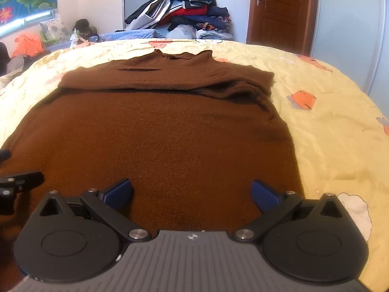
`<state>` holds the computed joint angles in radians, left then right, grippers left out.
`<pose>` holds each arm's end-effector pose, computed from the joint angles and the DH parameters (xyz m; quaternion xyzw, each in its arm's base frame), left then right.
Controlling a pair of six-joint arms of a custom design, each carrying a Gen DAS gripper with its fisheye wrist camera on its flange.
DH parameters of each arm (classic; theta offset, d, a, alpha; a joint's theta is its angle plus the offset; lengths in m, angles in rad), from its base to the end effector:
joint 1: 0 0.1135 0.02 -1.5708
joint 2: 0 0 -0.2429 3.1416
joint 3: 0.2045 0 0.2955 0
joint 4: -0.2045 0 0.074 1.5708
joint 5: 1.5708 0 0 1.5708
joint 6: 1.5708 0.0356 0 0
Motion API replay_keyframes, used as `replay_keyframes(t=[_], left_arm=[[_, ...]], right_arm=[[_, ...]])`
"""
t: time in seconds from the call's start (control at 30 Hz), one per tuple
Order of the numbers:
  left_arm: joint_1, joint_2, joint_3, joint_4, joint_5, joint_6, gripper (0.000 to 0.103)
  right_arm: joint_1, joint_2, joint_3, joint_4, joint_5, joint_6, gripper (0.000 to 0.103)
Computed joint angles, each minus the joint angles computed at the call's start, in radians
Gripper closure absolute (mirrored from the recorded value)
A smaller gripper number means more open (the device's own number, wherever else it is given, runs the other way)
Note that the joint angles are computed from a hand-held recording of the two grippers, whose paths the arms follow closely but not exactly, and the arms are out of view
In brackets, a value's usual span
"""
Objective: Fold small clothes
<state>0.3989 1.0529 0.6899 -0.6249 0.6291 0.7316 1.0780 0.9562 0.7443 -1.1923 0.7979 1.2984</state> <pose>0.2368 0.0771 0.1921 0.2385 0.8835 -0.1039 0.3895 0.1132 0.1569 0.2123 0.1331 0.9091 -0.0734 0.3877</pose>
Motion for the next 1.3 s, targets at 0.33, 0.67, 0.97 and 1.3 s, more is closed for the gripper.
replay_keyframes(t=[0.33, 0.67, 0.97, 1.3], left_arm=[[0.104, -0.103, -0.028, -0.197, 0.048, 0.173, 0.000], [0.106, -0.116, -0.024, -0.226, 0.038, 0.180, 0.000], [0.104, -0.126, -0.031, -0.223, 0.036, 0.172, 0.000], [0.119, -0.127, -0.033, -0.234, 0.044, 0.190, 0.000]], right_arm=[[-0.036, 0.014, 0.010, 0.038, -0.005, -0.049, 0.000], [-0.045, 0.114, 0.080, 0.047, -0.023, -0.036, 0.000], [0.134, 0.140, 0.113, -0.130, -0.017, 0.206, 0.000], [0.106, 0.228, 0.198, -0.173, -0.085, 0.267, 0.000]])
